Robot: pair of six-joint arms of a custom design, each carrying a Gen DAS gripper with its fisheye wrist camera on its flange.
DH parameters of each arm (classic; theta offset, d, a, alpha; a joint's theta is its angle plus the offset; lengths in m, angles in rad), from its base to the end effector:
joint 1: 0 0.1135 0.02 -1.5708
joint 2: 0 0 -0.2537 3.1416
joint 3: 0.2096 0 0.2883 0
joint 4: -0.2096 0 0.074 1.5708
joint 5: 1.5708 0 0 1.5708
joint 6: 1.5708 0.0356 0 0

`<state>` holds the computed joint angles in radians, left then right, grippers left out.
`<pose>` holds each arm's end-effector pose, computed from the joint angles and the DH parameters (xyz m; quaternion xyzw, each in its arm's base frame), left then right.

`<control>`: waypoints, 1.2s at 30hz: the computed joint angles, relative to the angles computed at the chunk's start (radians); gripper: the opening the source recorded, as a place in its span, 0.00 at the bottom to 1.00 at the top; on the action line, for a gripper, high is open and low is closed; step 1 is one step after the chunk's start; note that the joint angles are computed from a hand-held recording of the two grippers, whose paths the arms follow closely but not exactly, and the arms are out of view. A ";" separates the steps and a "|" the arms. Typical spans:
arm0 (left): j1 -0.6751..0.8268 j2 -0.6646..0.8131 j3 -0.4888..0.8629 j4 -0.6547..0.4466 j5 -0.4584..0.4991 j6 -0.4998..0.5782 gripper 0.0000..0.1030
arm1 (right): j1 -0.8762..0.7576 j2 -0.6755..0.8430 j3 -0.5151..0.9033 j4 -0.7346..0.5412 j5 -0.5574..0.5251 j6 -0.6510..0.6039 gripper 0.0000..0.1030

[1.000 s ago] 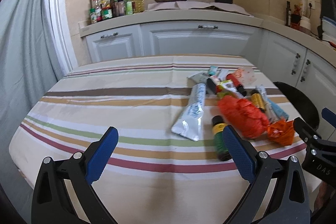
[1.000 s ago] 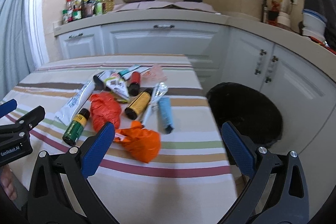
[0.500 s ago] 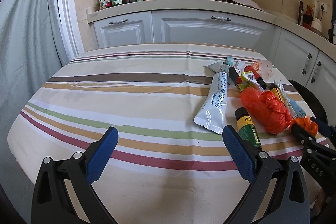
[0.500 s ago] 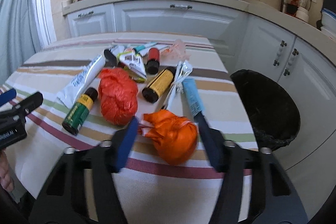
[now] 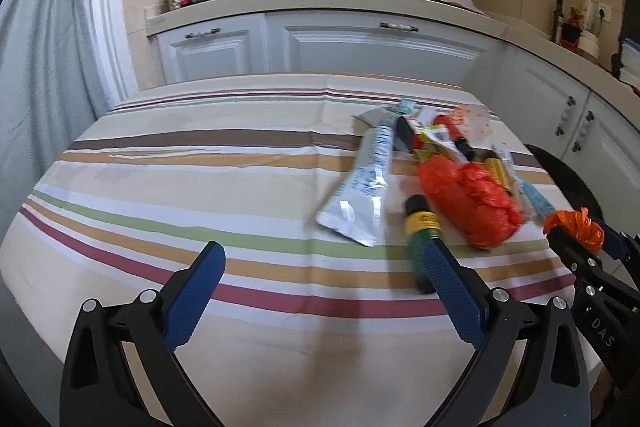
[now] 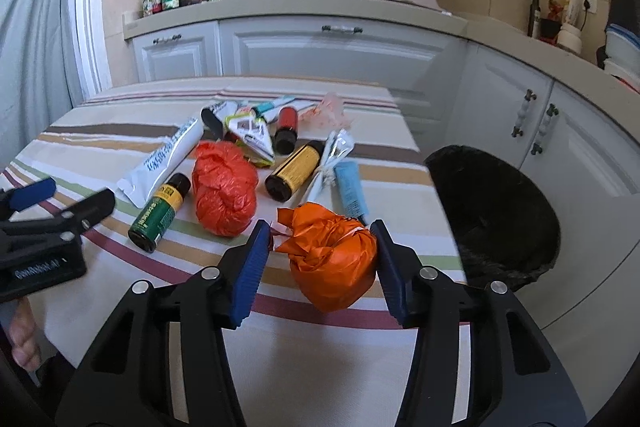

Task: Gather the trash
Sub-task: 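Reach the right tool to the orange plastic bag and close on it, then close the left tool on the green bottle while the right tool holds the orange bag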

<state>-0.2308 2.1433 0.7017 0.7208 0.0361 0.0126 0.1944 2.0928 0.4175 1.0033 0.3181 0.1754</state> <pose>0.3264 -0.0780 -0.0175 0.1180 0.9032 -0.0612 0.4080 0.2583 0.0395 -0.0204 0.0604 0.8900 -0.0614 0.4479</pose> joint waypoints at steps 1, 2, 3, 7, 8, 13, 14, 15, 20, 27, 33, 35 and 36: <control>-0.008 0.000 -0.002 0.003 0.000 -0.001 0.94 | -0.004 -0.009 -0.011 0.009 0.000 0.000 0.49; -0.019 0.002 -0.005 0.009 -0.002 -0.001 0.94 | -0.010 -0.020 -0.026 0.021 0.000 -0.001 0.49; -0.036 0.005 -0.007 0.015 -0.007 0.000 0.94 | -0.015 -0.028 -0.038 0.032 0.001 -0.002 0.49; -0.083 0.024 0.004 0.024 -0.036 -0.006 0.93 | -0.059 -0.045 -0.075 0.070 -0.016 -0.002 0.49; -0.088 0.028 0.006 0.029 -0.040 -0.008 0.92 | -0.067 -0.039 -0.079 0.079 -0.020 -0.001 0.49; -0.129 0.066 0.051 0.006 -0.075 0.004 0.66 | -0.131 -0.016 -0.088 0.115 -0.069 0.001 0.49; -0.130 0.072 0.058 -0.003 -0.072 0.001 0.65 | -0.138 -0.012 -0.092 0.125 -0.076 0.001 0.49; -0.131 0.079 0.065 -0.009 -0.069 -0.004 0.63 | -0.146 -0.009 -0.092 0.129 -0.082 0.001 0.49; -0.129 0.099 0.080 -0.017 -0.049 0.007 0.39 | -0.162 0.008 -0.092 0.147 -0.095 0.003 0.49; -0.128 0.104 0.075 -0.021 -0.028 0.037 0.24 | -0.164 0.015 -0.093 0.160 -0.094 0.003 0.49; -0.119 0.047 0.014 0.023 -0.014 0.038 0.24 | -0.161 0.003 -0.106 0.174 -0.080 0.000 0.49; -0.118 0.010 -0.007 0.025 -0.004 0.032 0.24 | -0.169 -0.013 -0.112 0.171 -0.080 -0.004 0.49; -0.119 -0.007 -0.014 0.021 0.003 0.030 0.24 | -0.170 -0.019 -0.114 0.171 -0.077 -0.005 0.49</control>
<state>-0.3500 2.1362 0.6880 0.7418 0.0390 0.0429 0.0242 2.0741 0.3034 1.1741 0.2416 0.1708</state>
